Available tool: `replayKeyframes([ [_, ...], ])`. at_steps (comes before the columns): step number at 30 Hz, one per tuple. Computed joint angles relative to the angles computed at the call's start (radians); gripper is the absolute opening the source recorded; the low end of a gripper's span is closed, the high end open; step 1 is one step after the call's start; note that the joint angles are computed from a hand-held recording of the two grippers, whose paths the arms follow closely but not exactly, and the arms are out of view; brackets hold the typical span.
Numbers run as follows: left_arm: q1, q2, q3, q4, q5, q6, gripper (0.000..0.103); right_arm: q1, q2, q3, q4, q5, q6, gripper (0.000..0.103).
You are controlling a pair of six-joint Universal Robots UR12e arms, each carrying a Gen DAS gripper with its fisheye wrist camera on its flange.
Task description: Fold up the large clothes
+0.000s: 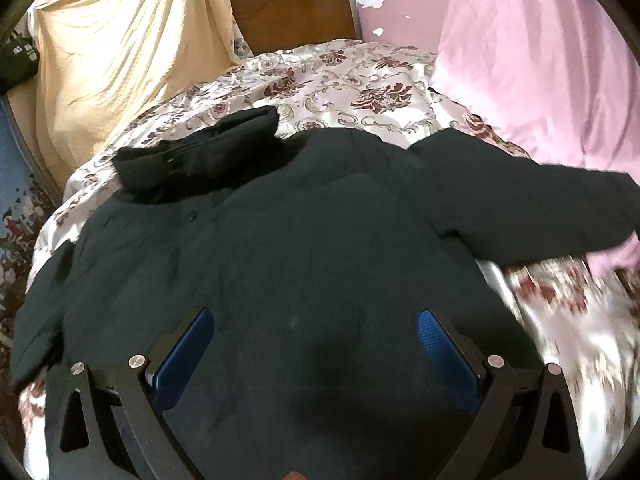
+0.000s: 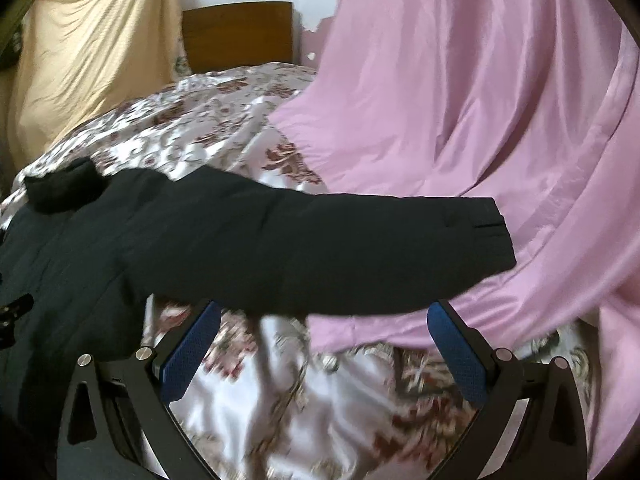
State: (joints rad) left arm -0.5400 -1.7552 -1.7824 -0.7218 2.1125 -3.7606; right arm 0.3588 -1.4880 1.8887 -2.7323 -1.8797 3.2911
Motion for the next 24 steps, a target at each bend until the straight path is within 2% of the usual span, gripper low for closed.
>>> replayKeyframes([
  [3,0.020,-0.043,0.030,0.022,0.006,0.018,0.103,-0.035,0.022,-0.010,-0.019,0.042,0.048,0.102],
  [6,0.039,-0.086,0.062,0.034,0.008,0.031,0.103,-0.092,0.036,0.015,-0.142,0.176,0.093,0.102],
  [7,0.046,-0.097,0.070,0.042,0.004,0.031,0.103,-0.111,0.042,0.034,-0.211,0.221,0.104,0.102],
  [10,0.062,-0.125,0.081,0.091,-0.015,0.061,0.103,-0.126,0.057,0.060,-0.282,0.220,0.120,0.102],
  [13,0.076,-0.158,0.096,0.142,-0.012,0.086,0.103,-0.145,0.059,0.078,-0.279,0.238,0.175,0.102],
  [15,0.089,-0.169,0.101,0.150,-0.043,0.073,0.103,-0.160,0.058,0.081,-0.260,0.257,0.229,0.102],
  [19,0.108,-0.182,0.094,0.159,-0.110,0.031,0.103,-0.189,0.055,0.117,-0.355,0.297,0.320,0.102],
  [24,0.125,-0.179,0.061,0.197,-0.169,-0.011,0.103,-0.202,0.069,0.135,-0.440,0.273,0.407,0.102],
])
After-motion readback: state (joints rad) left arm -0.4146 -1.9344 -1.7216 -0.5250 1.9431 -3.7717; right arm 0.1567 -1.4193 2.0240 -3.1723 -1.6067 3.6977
